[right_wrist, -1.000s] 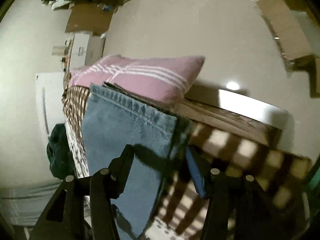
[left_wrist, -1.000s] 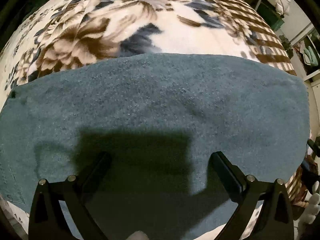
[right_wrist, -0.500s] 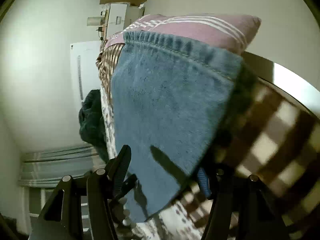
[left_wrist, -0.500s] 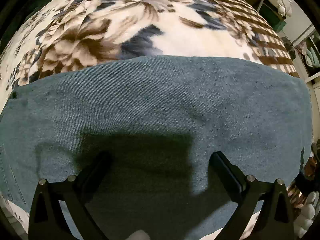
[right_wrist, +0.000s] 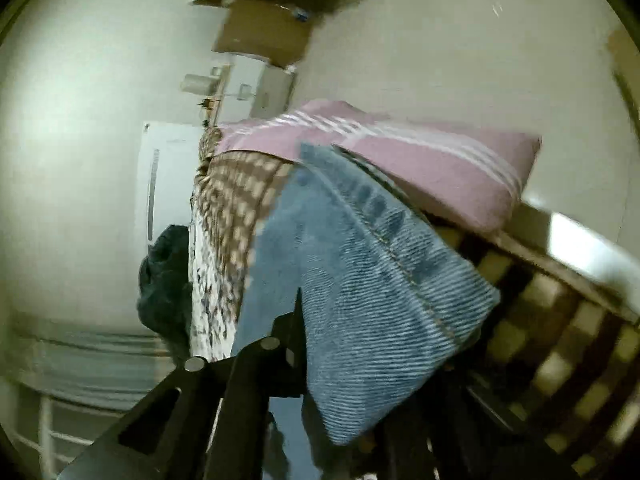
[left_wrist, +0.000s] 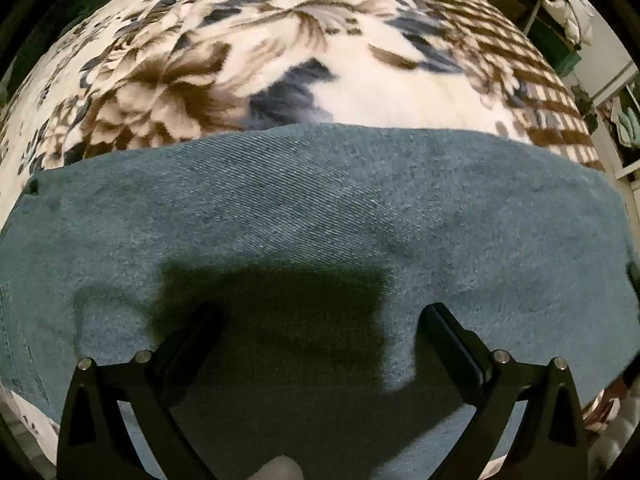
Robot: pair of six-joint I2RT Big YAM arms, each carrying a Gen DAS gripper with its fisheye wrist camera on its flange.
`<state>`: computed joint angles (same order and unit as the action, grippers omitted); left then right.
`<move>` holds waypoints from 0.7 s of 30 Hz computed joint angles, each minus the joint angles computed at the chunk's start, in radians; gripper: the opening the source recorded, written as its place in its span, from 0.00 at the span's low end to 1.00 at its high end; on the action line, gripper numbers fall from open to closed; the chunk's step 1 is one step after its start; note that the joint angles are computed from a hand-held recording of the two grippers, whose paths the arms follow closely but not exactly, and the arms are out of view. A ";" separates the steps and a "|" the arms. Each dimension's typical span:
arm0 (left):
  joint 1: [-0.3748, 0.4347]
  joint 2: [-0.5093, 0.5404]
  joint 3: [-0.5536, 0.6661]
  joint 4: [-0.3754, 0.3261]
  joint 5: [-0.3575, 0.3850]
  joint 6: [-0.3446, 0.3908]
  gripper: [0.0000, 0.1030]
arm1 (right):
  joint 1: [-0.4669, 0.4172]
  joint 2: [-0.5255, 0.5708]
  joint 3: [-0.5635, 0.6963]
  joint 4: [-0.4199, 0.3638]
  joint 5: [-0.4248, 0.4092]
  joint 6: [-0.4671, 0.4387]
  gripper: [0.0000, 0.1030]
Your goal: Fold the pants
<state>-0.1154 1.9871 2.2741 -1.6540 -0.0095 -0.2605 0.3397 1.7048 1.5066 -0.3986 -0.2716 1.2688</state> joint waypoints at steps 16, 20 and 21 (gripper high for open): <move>0.067 -0.038 -0.008 0.046 0.177 0.001 1.00 | 0.012 0.084 0.304 -0.335 0.085 -0.163 0.07; 0.118 -0.063 0.048 0.031 0.239 -0.007 1.00 | 0.085 0.089 0.455 -0.426 0.128 -0.260 0.07; 0.133 -0.070 0.064 0.022 0.248 -0.006 1.00 | 0.111 0.106 0.518 -0.460 0.140 -0.283 0.07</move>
<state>0.0179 1.9167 2.3384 -1.6319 0.2387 -0.2664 0.4508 1.8110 2.0249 -0.8589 -0.1317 0.9858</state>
